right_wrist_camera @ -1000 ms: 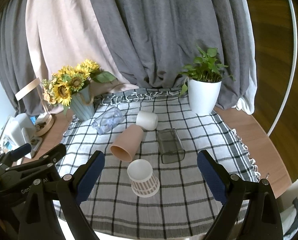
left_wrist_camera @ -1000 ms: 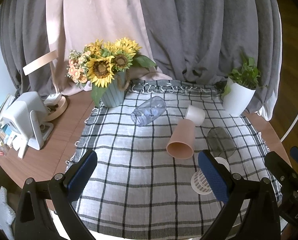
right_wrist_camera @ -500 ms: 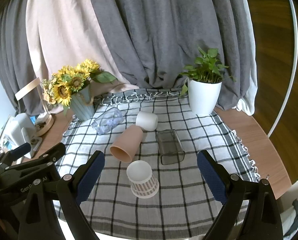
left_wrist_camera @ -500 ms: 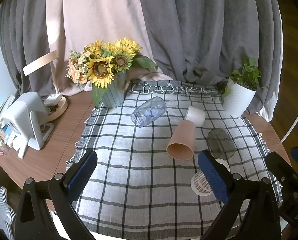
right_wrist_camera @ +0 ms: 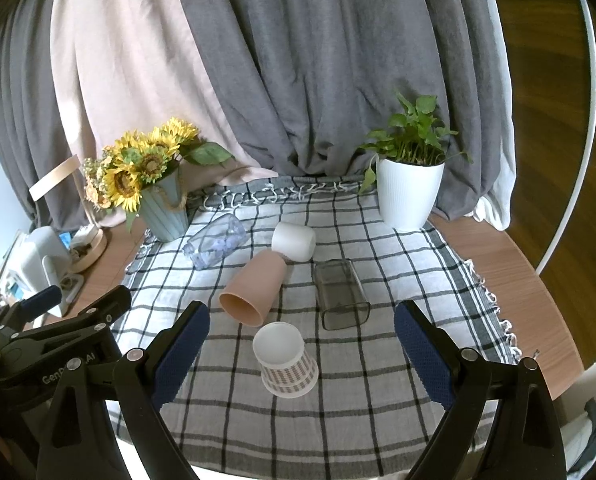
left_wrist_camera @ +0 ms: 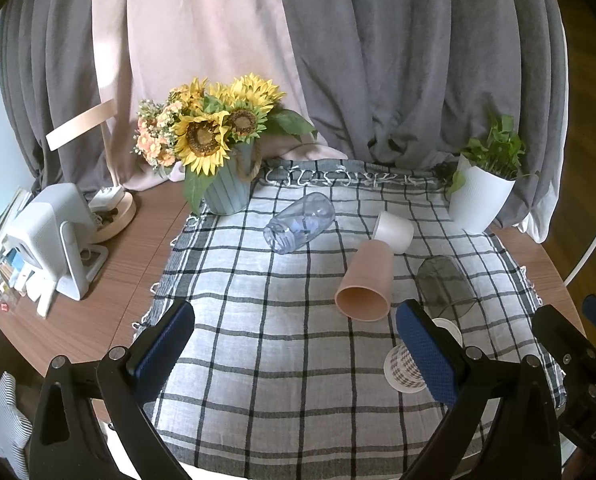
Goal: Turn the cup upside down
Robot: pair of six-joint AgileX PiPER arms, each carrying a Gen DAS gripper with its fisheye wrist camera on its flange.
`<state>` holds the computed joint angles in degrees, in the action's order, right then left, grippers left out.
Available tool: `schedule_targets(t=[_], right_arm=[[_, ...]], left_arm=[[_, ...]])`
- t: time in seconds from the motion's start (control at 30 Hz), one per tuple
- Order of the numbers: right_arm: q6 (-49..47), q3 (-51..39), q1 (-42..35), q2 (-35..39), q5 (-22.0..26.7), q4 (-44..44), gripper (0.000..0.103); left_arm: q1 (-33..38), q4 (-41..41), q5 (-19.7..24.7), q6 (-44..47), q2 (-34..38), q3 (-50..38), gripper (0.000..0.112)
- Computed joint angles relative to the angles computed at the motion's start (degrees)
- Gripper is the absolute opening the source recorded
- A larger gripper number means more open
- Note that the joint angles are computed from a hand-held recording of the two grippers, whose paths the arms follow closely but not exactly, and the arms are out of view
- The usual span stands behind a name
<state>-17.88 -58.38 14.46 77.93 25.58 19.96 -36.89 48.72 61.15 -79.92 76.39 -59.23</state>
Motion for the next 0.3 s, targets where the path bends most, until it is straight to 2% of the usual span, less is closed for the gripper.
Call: schedule_targets(t=[0.3], right_arm=[[0.24, -0.04, 0.04, 0.05, 0.09, -0.17, 0.094]], left_arm=[[0.96, -0.27, -0.83, 0.11, 0.19, 0.73, 0.103]])
